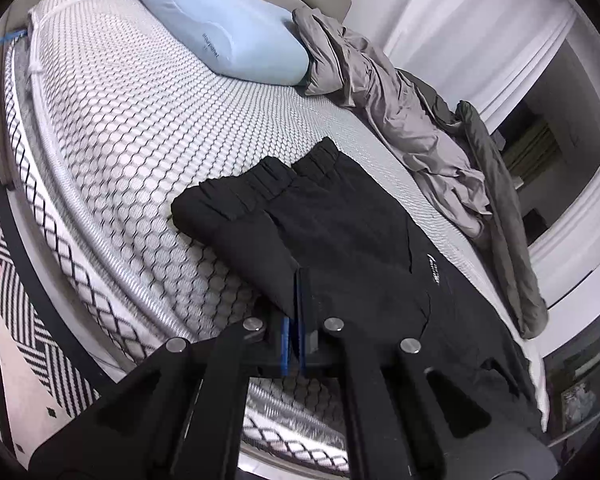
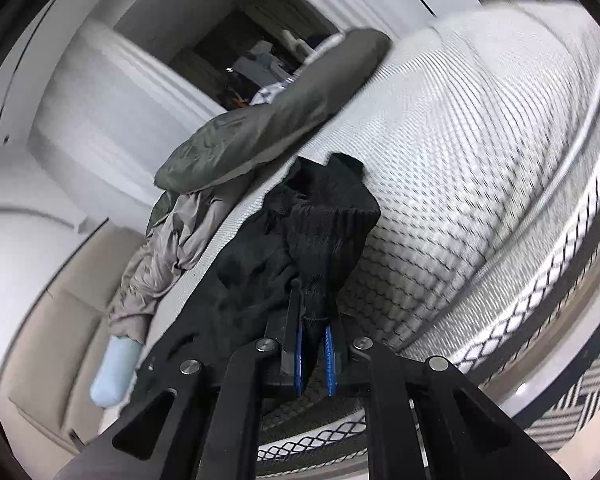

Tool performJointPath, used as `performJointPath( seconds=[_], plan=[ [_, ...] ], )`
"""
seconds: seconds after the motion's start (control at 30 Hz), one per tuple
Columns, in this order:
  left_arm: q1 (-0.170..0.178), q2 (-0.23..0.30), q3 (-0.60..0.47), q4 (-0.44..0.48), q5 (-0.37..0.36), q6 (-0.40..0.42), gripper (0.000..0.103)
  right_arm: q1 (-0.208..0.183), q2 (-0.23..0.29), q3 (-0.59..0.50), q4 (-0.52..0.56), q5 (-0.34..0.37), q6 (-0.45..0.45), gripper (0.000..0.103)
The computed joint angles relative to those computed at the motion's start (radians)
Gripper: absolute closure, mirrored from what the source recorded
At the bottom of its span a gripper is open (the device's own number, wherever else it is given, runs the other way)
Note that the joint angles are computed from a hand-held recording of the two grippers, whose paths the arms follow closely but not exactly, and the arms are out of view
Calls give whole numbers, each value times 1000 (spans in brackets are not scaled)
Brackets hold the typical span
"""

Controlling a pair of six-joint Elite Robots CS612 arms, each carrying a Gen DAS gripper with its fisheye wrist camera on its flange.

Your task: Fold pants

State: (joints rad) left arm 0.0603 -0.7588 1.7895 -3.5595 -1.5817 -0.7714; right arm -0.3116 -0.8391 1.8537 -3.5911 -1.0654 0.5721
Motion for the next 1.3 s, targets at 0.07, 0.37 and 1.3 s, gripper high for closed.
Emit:
performJointPath(
  seconds=[0.07,0.37,1.3],
  plan=[
    [1,-4,16,-35,-6,-7,103,-12,6,6,-30,34,33,96],
    [-11,-40,-26,-13,32,67,103,50,-35,-59,-66,-91,-55,96],
    [-14,171,-637,614,125,134,25,190,292,-830,588,-499,-340,27]
  ],
)
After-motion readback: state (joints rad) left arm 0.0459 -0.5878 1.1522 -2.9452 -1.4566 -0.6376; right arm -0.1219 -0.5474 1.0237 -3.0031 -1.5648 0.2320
